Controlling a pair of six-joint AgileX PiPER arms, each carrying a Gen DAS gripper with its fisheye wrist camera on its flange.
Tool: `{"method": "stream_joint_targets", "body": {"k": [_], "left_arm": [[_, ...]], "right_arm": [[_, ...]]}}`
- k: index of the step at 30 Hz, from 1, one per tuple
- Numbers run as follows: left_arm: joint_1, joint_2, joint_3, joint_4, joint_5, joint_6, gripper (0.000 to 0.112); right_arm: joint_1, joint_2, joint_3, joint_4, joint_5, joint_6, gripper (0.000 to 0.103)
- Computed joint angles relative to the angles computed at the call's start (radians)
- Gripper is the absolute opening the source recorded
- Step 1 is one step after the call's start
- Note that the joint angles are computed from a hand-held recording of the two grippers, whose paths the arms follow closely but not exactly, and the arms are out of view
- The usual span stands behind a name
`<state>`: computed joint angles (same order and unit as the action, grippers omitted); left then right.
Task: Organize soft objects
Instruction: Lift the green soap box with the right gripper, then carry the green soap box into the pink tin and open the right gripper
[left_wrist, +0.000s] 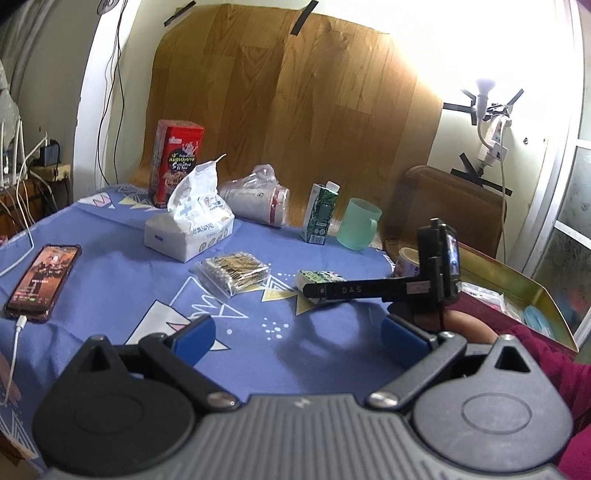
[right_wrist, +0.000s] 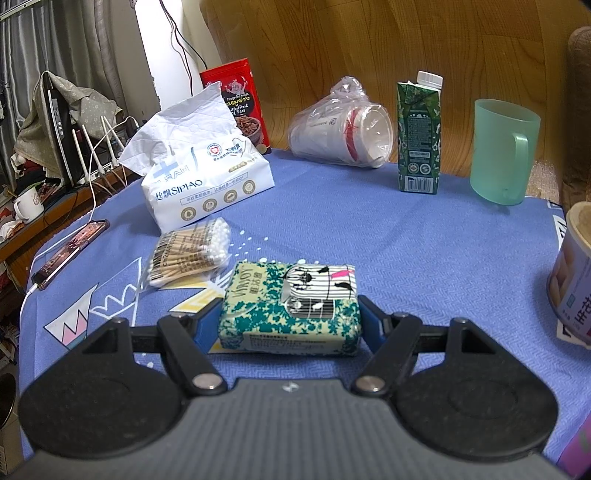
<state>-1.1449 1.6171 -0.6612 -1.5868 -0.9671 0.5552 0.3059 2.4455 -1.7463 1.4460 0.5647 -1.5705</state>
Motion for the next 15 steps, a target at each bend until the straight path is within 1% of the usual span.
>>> {"method": "stream_joint_targets", "body": {"k": [4,7,10,13,15], "left_arm": [[-0.018,0.004,-0.016,-0.014,-0.014,0.021,0.100],[0.015,0.009,-0.028,0.036,0.015,0.009,0.100],[0.118,0.018,-0.050,0.146,0.118,-0.043,0.100],[0.263,0.049,-0.125,0.236,0.272,-0.072,0.100],[0.342,0.088,-0.184,0.313,0.345,-0.137,0.100]], "right_arm": [[0.001,0.003,-0.005,-0.005,0.001,0.002,0.077],[0.012,0.015,-0.031,-0.037,-0.003,0.019,0.077],[0.027,0.022,-0.046,-0.047,-0.019,0.017,0.077],[0.026,0.048,-0.099,-0.085,-0.001,0.081,0.077],[0.024,0.056,-0.112,-0.088,0.006,0.101,0.077]]}}
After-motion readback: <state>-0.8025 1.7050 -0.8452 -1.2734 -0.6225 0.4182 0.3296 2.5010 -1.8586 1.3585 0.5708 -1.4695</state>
